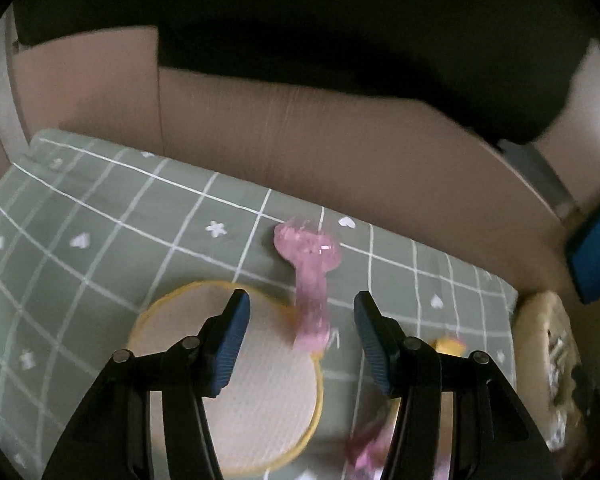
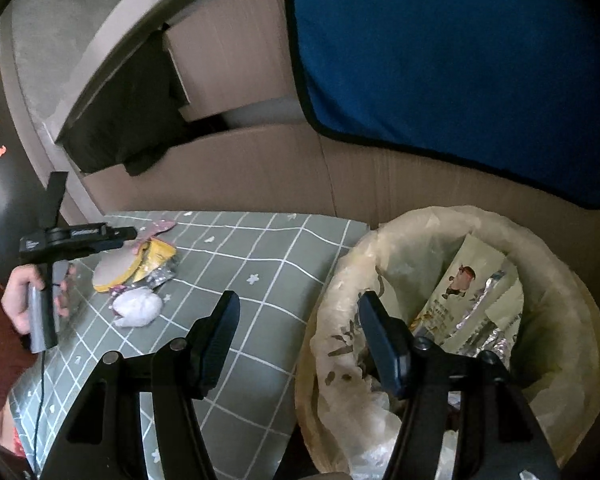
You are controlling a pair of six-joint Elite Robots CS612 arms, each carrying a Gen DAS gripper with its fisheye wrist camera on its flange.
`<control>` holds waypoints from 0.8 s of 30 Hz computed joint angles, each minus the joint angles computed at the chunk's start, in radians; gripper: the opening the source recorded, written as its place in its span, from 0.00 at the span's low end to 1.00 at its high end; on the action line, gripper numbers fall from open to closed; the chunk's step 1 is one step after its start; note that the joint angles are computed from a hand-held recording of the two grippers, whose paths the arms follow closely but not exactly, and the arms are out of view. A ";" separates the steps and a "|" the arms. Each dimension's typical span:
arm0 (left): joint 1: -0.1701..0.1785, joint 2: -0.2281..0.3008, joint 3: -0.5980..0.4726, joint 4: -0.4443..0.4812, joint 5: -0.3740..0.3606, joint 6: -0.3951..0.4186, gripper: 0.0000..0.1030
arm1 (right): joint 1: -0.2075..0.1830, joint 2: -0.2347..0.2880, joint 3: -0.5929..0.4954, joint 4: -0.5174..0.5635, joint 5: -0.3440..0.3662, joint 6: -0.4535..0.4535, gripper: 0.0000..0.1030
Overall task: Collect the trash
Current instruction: 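Grasp the pink plastic spoon with the left tool while the right tool grasps the gold wrapper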
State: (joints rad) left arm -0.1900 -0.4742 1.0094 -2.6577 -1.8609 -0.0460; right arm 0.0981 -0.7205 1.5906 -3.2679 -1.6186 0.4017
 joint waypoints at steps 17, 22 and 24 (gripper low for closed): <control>0.017 -0.170 0.314 0.067 -0.200 0.207 0.14 | 0.025 0.013 -0.049 0.067 0.030 -0.036 0.58; 0.021 -0.211 0.396 -0.001 -0.214 0.226 0.14 | 0.037 0.012 -0.052 0.064 0.088 -0.062 0.58; 0.025 -0.229 0.427 -0.050 -0.199 0.231 0.14 | 0.047 0.015 -0.063 0.078 0.103 -0.089 0.58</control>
